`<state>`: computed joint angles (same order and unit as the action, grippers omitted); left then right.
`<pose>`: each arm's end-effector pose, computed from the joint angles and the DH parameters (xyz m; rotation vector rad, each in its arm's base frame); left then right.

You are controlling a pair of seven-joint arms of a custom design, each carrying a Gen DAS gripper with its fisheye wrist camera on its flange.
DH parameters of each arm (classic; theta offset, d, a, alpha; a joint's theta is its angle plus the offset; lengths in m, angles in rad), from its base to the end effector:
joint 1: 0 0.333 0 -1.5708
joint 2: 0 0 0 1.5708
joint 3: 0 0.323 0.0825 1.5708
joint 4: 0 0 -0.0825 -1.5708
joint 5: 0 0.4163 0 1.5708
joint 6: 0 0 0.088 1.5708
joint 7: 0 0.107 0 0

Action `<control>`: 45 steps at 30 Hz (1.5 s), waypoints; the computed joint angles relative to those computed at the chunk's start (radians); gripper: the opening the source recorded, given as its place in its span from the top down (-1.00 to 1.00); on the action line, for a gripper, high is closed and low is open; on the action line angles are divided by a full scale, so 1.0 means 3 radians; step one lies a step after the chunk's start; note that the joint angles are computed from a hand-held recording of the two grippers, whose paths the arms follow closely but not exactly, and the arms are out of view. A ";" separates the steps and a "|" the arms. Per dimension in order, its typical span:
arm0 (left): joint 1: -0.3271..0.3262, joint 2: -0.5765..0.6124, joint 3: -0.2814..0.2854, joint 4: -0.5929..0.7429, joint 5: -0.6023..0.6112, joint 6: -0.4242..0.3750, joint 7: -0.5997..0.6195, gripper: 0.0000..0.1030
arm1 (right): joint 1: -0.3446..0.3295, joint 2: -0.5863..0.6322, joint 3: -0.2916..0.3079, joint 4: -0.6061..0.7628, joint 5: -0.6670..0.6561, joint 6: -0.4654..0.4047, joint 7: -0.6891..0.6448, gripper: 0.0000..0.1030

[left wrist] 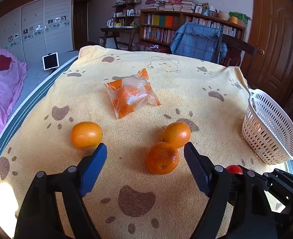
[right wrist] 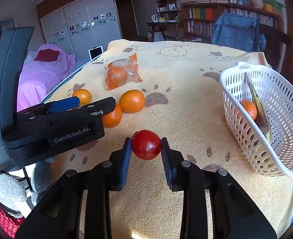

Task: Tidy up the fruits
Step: 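Grasp a red tomato with the right tool while the left tool grasps an orange, then carry the red tomato into the white basket with the right tool and open it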

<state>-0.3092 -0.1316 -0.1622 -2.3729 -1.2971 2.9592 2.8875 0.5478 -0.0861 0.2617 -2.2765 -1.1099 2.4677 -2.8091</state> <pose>0.4950 -0.1808 0.4094 -1.2325 2.2890 -1.0980 0.3806 0.4036 0.4059 -1.4595 1.9273 -0.7114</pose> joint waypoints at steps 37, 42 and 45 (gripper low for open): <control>0.0181 -0.0050 -0.0001 -0.0001 -0.0578 -0.0579 0.0515 0.23 | 0.0051 -0.0103 0.0090 -0.0004 -0.0381 -0.0291 0.0264 0.40; 0.0211 -0.0061 0.0007 -0.0003 -0.0668 -0.0612 0.0549 0.23 | 0.0076 -0.0242 0.0158 -0.0058 -0.0513 -0.0564 0.0433 0.40; 0.0222 -0.0057 -0.0001 -0.0004 -0.0632 -0.0602 0.0489 0.23 | 0.0085 -0.0390 0.0220 -0.0138 -0.0533 -0.0813 0.0564 0.40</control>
